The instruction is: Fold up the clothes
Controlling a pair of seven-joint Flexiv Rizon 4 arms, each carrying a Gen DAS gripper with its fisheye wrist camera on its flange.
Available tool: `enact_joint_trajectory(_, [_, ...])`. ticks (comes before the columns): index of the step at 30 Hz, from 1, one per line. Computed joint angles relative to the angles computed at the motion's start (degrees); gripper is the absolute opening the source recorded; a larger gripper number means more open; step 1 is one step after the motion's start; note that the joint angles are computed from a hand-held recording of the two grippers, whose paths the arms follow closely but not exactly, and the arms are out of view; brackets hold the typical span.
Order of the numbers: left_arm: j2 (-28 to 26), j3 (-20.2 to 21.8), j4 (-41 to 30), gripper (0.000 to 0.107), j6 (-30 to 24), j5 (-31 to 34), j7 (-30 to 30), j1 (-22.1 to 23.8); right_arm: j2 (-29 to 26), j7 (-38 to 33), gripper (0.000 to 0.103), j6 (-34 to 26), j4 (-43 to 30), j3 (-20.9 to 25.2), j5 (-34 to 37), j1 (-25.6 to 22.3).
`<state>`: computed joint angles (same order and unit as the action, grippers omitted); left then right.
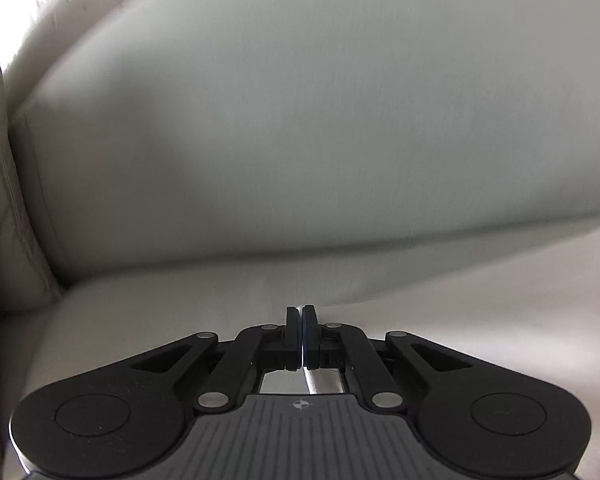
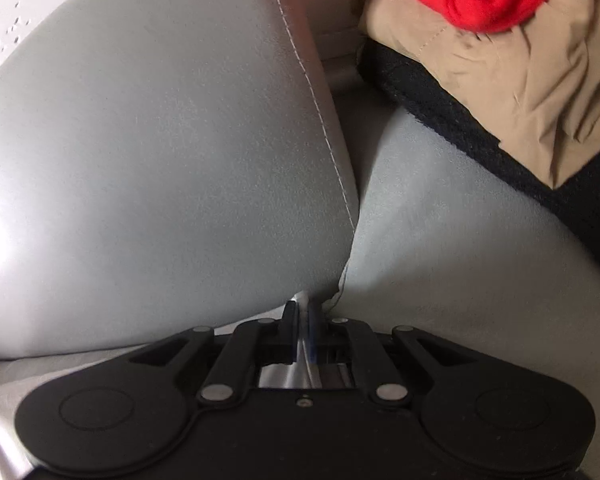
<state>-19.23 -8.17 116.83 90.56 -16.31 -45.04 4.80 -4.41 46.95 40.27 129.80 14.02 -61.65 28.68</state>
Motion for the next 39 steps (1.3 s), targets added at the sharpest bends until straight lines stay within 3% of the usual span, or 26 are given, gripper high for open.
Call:
enact_joint_trajectory(3, [-0.2,6.6,-1.4,0.004,-0.9,2.7,-4.7,-5.2,0.6,-1.4,0.01,0.1,-0.1,0.5,1.9,0.2])
enact_joint_trajectory(5, [1.8,7.4,-1.4,0.019,-4.0,2.7,-6.2,-4.9,3.1,-1.5,0.018,-1.0,0.6,1.7,2.7,0.8])
enact_joint_trajectory(6, [3.3,5.7,-0.7,0.02,-5.3,0.9,-5.1,-2.9,4.5,-1.4,0.019,-2.3,0.9,2.5,3.0,1.2])
enact_joint_trajectory(9, [11.0,-2.8,6.1,0.019,-6.2,-14.0,7.7,4.9,10.2,0.0,0.021,-6.9,1.9,6.4,4.6,3.2])
enact_joint_trajectory(11, [17.0,-3.5,9.7,0.019,-9.4,-23.6,17.0,5.6,13.9,0.0,0.022,-11.5,1.3,10.0,7.6,5.2])
enact_joint_trajectory(13, [23.8,-0.1,12.2,0.019,-16.3,-27.9,22.6,5.0,16.7,0.3,0.024,-15.7,-0.3,13.5,10.4,7.6])
enact_joint_trajectory(16, [32.1,6.5,12.9,0.019,-30.5,-28.2,23.1,4.6,17.9,0.3,0.028,-20.7,-4.1,17.3,12.9,10.7])
enact_joint_trajectory(18, [35.4,10.0,12.5,0.019,-37.8,-26.6,21.6,4.2,19.5,-1.3,0.032,-18.9,-4.5,16.5,13.0,10.7])
enact_joint_trajectory(20, [37.3,12.0,12.7,0.019,-41.7,-25.0,19.8,3.1,22.4,-2.9,0.035,-15.2,-3.4,15.4,14.0,9.9])
enact_joint_trajectory(22, [38.2,13.5,14.3,0.019,-43.4,-23.8,18.9,1.5,21.5,-0.3,0.04,-12.7,-3.0,16.7,13.9,9.3])
enact_joint_trajectory(23, [38.4,13.8,15.9,0.02,-42.4,-23.6,18.7,0.4,20.5,0.9,0.042,-11.4,-2.6,17.0,13.8,9.2])
enact_joint_trajectory(25, [37.5,13.1,20.1,0.017,-35.4,-25.4,18.3,-2.8,16.4,3.9,0.042,-10.6,-3.6,17.5,13.3,9.9])
enact_joint_trajectory(26, [36.2,12.8,21.5,0.011,-32.3,-27.3,17.6,-4.6,14.8,5.2,0.039,-8.8,-2.5,16.7,12.4,9.7])
enact_joint_trajectory(27, [36.3,12.6,23.3,0.003,-30.7,-28.4,15.6,-6.2,13.2,6.5,0.033,-6.9,-1.4,15.6,11.2,9.6])
enact_joint_trajectory(28, [35.7,12.6,24.6,0.002,-28.9,-30.5,14.6,-8.1,11.6,7.8,0.017,-5.0,-0.5,14.3,9.8,9.4])
enact_joint_trajectory(29, [34.0,12.8,24.9,0.002,-26.7,-34.4,15.3,-10.3,10.2,8.7,0.011,-2.6,0.4,12.9,7.9,9.2])
enact_joint_trajectory(32, [30.9,11.6,27.0,0.002,-15.7,-47.9,21.9,-17.1,6.9,15.4,0.011,8.6,3.5,7.7,-4.0,6.9])
enact_joint_trajectory(34, [27.9,10.8,27.3,0.002,-9.6,-44.6,19.5,-16.5,4.7,18.8,0.011,14.7,4.1,4.8,-10.8,5.5])
enact_joint_trajectory(35, [27.5,10.7,27.9,0.003,-7.2,-39.6,15.8,-15.1,4.1,17.3,0.0,12.9,3.9,5.6,-9.1,5.7])
enact_joint_trajectory(37, [27.3,10.8,28.8,0.006,-5.0,-26.9,6.7,-10.5,4.4,12.3,0.0,0.0,2.3,8.8,2.3,9.1])
enact_joint_trajectory(38, [28.1,11.6,28.9,0.009,-6.3,-24.4,5.5,-9.8,4.2,8.9,0.0,-8.3,0.2,10.6,10.1,11.1])
enact_joint_trajectory(39, [28.9,12.2,28.9,0.01,-7.4,-21.6,4.3,-9.1,4.3,6.3,0.0,-13.0,-0.8,11.3,15.2,12.4])
